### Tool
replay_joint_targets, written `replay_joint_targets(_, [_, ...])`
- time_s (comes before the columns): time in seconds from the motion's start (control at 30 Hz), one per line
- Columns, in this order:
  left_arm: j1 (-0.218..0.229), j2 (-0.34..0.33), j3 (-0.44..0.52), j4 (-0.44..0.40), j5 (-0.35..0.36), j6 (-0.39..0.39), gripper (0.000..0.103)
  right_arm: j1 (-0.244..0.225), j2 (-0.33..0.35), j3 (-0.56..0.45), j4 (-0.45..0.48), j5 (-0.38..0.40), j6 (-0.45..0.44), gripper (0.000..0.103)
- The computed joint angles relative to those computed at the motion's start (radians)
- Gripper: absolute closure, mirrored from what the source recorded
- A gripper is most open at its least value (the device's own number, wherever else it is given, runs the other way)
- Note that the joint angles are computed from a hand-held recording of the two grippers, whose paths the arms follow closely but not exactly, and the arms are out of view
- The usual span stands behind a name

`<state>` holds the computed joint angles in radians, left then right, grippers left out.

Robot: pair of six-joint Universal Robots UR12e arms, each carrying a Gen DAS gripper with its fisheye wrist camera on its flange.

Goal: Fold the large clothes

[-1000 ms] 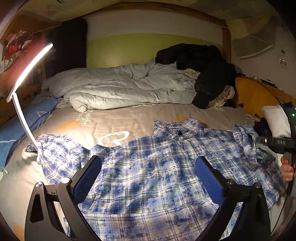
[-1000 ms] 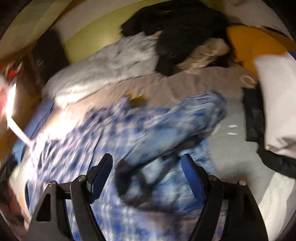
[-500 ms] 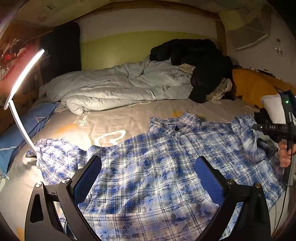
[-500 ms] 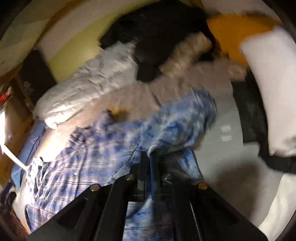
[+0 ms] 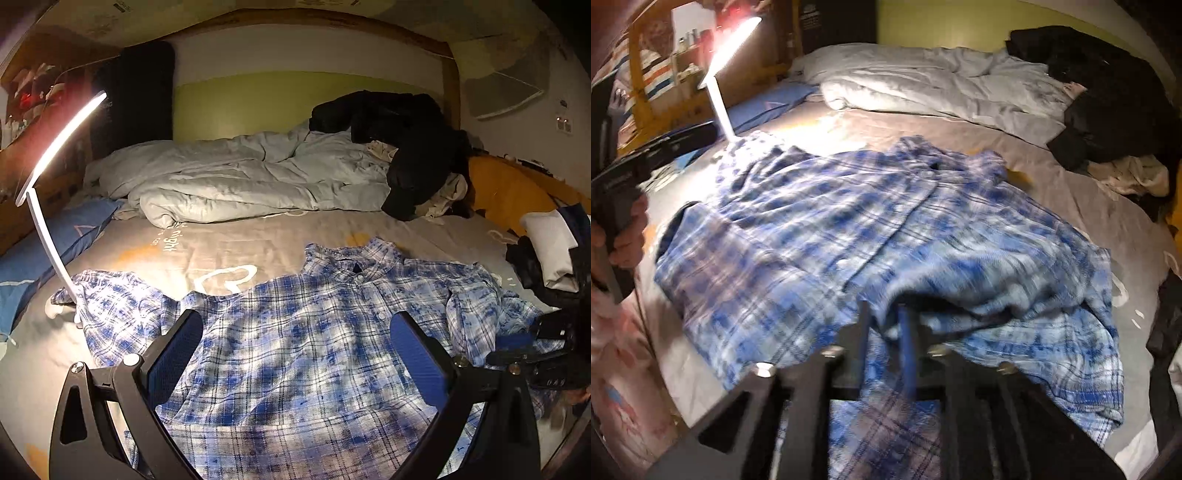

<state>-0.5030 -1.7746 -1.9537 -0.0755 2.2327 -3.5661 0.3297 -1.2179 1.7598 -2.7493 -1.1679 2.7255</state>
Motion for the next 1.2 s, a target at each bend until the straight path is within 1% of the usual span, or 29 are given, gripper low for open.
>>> replay_joint_targets(0.03, [0.0, -0.001, 0.001, -0.003, 0.001, 0.002, 0.002, -0.005, 0.0, 0.002, -0.021, -0.005, 0.031, 0.063])
replay_joint_targets(0.07, [-0.001, -0.003, 0.002, -0.005, 0.001, 0.005, 0.002, -0.011, 0.001, 0.003, -0.05, -0.009, 0.074, 0.058])
replay_joint_targets(0.1, [-0.001, -0.004, 0.003, -0.004, 0.0, 0.01, 0.002, -0.02, 0.002, 0.005, -0.088, -0.012, 0.138, 0.05])
replay_joint_targets(0.13, [-0.002, -0.006, 0.005, -0.003, -0.002, 0.016, 0.002, -0.028, -0.001, 0.01, -0.109, -0.017, 0.178, 0.044])
replay_joint_targets(0.23, [-0.005, -0.014, 0.01, 0.003, -0.003, 0.036, 0.002, -0.047, 0.011, 0.005, -0.187, -0.068, 0.364, 0.034])
replay_joint_targets(0.27, [-0.006, -0.016, 0.012, 0.002, -0.006, 0.041, 0.002, -0.051, 0.017, 0.0, -0.197, -0.096, 0.42, 0.033])
replay_joint_targets(0.33, [-0.007, -0.021, 0.016, 0.0, -0.015, 0.048, 0.002, -0.059, 0.027, -0.011, -0.197, -0.132, 0.501, 0.033])
replay_joint_targets(0.37, [-0.009, -0.023, 0.018, -0.001, -0.017, 0.05, 0.002, -0.064, 0.037, -0.02, -0.194, -0.142, 0.523, 0.033])
replay_joint_targets(0.43, [-0.011, -0.028, 0.022, -0.004, -0.02, 0.055, 0.002, -0.065, 0.053, -0.035, -0.189, -0.147, 0.521, 0.033])
replay_joint_targets(0.5, [-0.012, -0.031, 0.025, -0.007, -0.022, 0.06, 0.002, -0.057, 0.069, -0.048, -0.199, -0.148, 0.491, 0.033])
replay_joint_targets(0.53, [-0.013, -0.032, 0.025, -0.007, -0.023, 0.062, 0.002, -0.051, 0.076, -0.053, -0.202, -0.156, 0.47, 0.035])
replay_joint_targets(0.57, [-0.014, -0.033, 0.025, -0.007, -0.024, 0.063, 0.002, -0.044, 0.079, -0.056, -0.193, -0.164, 0.447, 0.042])
replay_joint_targets(0.6, [-0.015, -0.033, 0.025, -0.007, -0.025, 0.065, 0.002, -0.04, 0.082, -0.058, -0.178, -0.167, 0.422, 0.063])
replay_joint_targets(0.63, [-0.016, -0.033, 0.024, -0.006, -0.026, 0.067, 0.002, -0.037, 0.085, -0.06, -0.161, -0.16, 0.405, 0.087])
replay_joint_targets(0.67, [-0.017, -0.033, 0.024, -0.006, -0.025, 0.067, 0.002, -0.035, 0.085, -0.057, -0.156, -0.152, 0.397, 0.096])
replay_joint_targets(0.73, [-0.018, -0.032, 0.024, -0.009, -0.021, 0.064, 0.002, -0.03, 0.08, -0.036, -0.208, -0.141, 0.385, 0.097])
replay_joint_targets(0.77, [-0.018, -0.03, 0.023, -0.006, -0.02, 0.063, 0.002, -0.03, 0.073, -0.023, -0.239, -0.107, 0.362, 0.097])
replay_joint_targets(0.83, [-0.017, -0.028, 0.019, 0.005, -0.024, 0.06, 0.003, -0.034, 0.053, 0.004, -0.29, 0.002, 0.301, 0.097])
replay_joint_targets(0.87, [-0.015, -0.026, 0.017, 0.013, -0.033, 0.059, 0.003, -0.037, 0.043, 0.017, -0.304, 0.07, 0.262, 0.097])
replay_joint_targets(0.9, [-0.014, -0.024, 0.014, 0.019, -0.044, 0.057, 0.003, -0.038, 0.037, 0.025, -0.306, 0.113, 0.227, 0.097])
replay_joint_targets(0.93, [-0.01, -0.022, 0.012, 0.023, -0.059, 0.053, 0.003, -0.033, 0.027, 0.033, -0.283, 0.157, 0.158, 0.097])
replay_joint_targets(0.97, [-0.008, -0.021, 0.01, 0.026, -0.073, 0.048, 0.003, -0.026, 0.022, 0.035, -0.251, 0.178, 0.1, 0.097])
replay_joint_targets(1.0, [-0.004, -0.019, 0.007, 0.028, -0.09, 0.042, 0.003, -0.018, 0.016, 0.037, -0.212, 0.189, 0.04, 0.097])
replay_joint_targets(1.03, [0.0, -0.017, 0.005, 0.029, -0.111, 0.036, 0.003, -0.006, 0.012, 0.039, -0.167, 0.184, -0.019, 0.097])
replay_joint_targets(1.1, [0.012, -0.013, 0.001, 0.022, -0.163, 0.02, 0.003, 0.012, 0.01, 0.041, -0.107, 0.158, -0.092, 0.097])
replay_joint_targets(1.13, [0.021, -0.009, -0.001, 0.011, -0.203, 0.01, 0.003, 0.022, 0.01, 0.045, -0.094, 0.137, -0.122, 0.096])
replay_joint_targets(1.17, [0.035, -0.006, -0.003, -0.007, -0.268, 0.002, 0.003, 0.031, 0.01, 0.047, -0.087, 0.108, -0.15, 0.095])
replay_joint_targets(1.2, [0.045, -0.007, -0.004, -0.017, -0.313, -0.01, 0.003, 0.042, 0.012, 0.051, -0.1, 0.073, -0.166, 0.093])
